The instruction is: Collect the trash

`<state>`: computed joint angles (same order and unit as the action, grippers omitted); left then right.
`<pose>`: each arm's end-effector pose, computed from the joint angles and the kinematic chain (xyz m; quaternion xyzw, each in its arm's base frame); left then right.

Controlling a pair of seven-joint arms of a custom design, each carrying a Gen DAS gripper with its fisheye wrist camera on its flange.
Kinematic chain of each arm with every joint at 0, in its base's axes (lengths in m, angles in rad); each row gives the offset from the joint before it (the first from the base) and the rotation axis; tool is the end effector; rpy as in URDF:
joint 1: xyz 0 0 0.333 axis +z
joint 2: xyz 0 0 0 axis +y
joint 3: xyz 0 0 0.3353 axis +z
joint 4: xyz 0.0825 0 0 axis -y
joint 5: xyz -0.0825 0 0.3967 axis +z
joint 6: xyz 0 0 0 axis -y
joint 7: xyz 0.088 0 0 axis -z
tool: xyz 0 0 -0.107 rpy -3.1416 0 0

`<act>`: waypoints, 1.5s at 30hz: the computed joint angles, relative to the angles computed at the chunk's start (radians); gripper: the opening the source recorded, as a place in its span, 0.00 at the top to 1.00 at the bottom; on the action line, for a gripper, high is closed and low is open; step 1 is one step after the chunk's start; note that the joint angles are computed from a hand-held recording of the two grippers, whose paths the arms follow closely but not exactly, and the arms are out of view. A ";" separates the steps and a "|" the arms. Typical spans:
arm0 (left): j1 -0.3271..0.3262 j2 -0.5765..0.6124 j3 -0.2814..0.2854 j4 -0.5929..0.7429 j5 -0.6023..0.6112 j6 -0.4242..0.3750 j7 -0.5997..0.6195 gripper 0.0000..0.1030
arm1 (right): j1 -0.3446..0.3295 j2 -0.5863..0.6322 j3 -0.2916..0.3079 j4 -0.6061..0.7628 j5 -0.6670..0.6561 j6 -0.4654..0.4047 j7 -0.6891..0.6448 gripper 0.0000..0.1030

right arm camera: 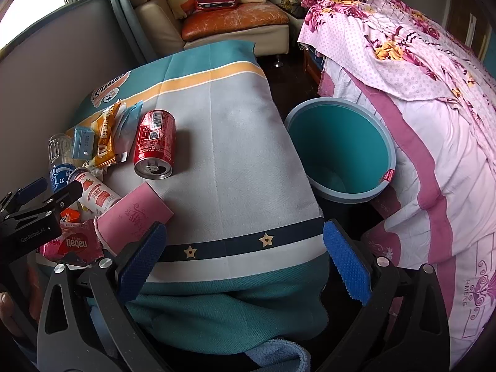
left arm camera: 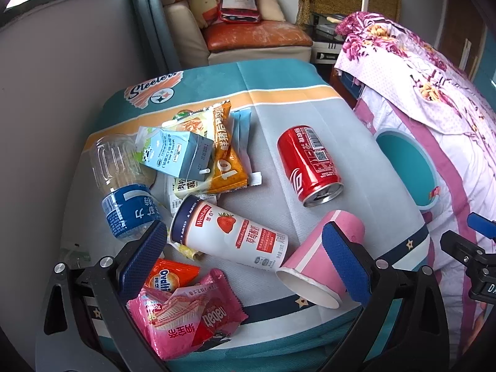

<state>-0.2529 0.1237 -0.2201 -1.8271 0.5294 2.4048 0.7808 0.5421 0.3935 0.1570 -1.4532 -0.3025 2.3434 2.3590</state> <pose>0.5813 -0.2865 0.5301 -0.6785 0.6708 -0.1868 0.2340 0.5799 0.4545 0.5335 -0.6948 0.6677 -0.1135 0.2421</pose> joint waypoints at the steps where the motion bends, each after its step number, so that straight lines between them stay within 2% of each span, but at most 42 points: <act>1: 0.000 0.001 0.000 0.001 0.000 -0.002 0.001 0.02 | 0.000 0.000 0.000 0.000 0.000 -0.002 -0.001 0.06; 28: 0.000 0.010 -0.001 -0.019 -0.009 0.018 -0.019 0.02 | 0.013 0.027 -0.002 0.046 0.004 -0.055 -0.003 0.06; 45: 0.015 -0.011 -0.002 -0.030 -0.065 0.029 0.032 0.02 | 0.026 0.039 -0.005 0.077 -0.005 -0.092 -0.004 0.06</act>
